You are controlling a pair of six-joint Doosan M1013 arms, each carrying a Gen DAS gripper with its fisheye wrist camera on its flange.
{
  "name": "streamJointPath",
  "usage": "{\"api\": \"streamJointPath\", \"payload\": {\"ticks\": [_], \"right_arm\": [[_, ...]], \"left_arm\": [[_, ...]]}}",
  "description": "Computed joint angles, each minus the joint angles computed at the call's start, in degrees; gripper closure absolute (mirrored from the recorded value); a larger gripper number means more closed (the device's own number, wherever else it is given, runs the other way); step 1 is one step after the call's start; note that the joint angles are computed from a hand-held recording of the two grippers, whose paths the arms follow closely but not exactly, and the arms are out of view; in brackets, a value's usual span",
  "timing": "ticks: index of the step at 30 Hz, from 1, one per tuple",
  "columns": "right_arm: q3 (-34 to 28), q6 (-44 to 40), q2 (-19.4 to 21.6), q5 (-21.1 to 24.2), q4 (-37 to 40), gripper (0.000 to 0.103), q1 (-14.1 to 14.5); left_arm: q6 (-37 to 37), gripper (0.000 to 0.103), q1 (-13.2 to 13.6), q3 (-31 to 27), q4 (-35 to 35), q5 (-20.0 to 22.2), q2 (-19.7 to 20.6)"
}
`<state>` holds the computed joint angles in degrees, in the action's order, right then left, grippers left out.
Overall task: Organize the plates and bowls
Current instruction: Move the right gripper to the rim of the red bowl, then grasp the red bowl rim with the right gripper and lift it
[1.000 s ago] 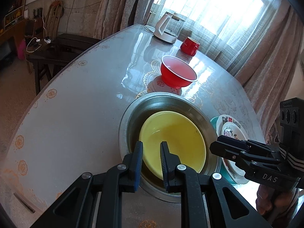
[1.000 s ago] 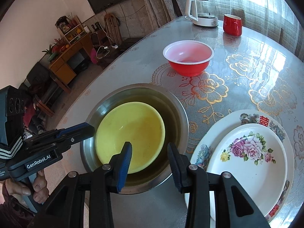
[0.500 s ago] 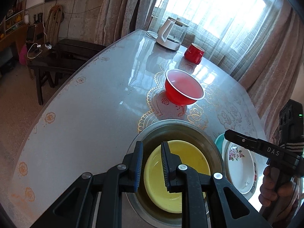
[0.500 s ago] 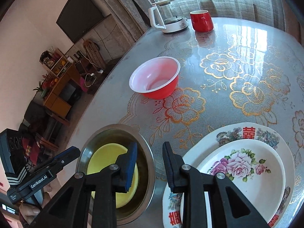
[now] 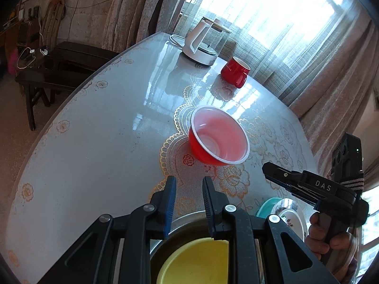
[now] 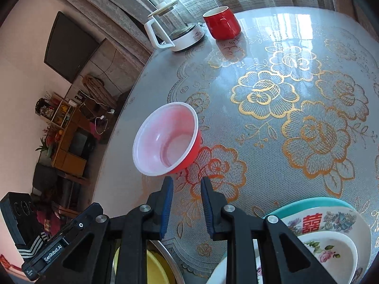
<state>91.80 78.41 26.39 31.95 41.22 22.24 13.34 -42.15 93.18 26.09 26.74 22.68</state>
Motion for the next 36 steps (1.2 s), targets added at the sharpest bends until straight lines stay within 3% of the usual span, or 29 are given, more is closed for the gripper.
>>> {"api": "streamJointPath", "payload": {"ticks": [7,18,22,26,36], "right_arm": [[-2.9,5.0,2.3,0.6,-1.9,0.078,-0.5],[-6.3,6.7,4.7,1.2,-3.4,0.078,-0.1],[-7.3,7.4,5.4,2.7,-5.1,0.084,0.2],[-7.8,6.7,5.9,3.3,-5.2,0.089,0.3],[-6.6,3.8,5.3,3.9,-3.4,0.09,0.2]], "left_arm": [[8.4,0.08,2.4,-4.5,-9.1,0.5,3.2],[9.0,0.08,4.5,-8.0,-10.1,-0.2,6.5],[14.5,0.081,5.3,-8.9,-17.1,-0.6,7.7],[20.0,0.093,5.6,-9.0,-23.1,-1.1,8.2],[16.3,0.095,3.9,-8.2,-17.8,1.2,6.9]]}}
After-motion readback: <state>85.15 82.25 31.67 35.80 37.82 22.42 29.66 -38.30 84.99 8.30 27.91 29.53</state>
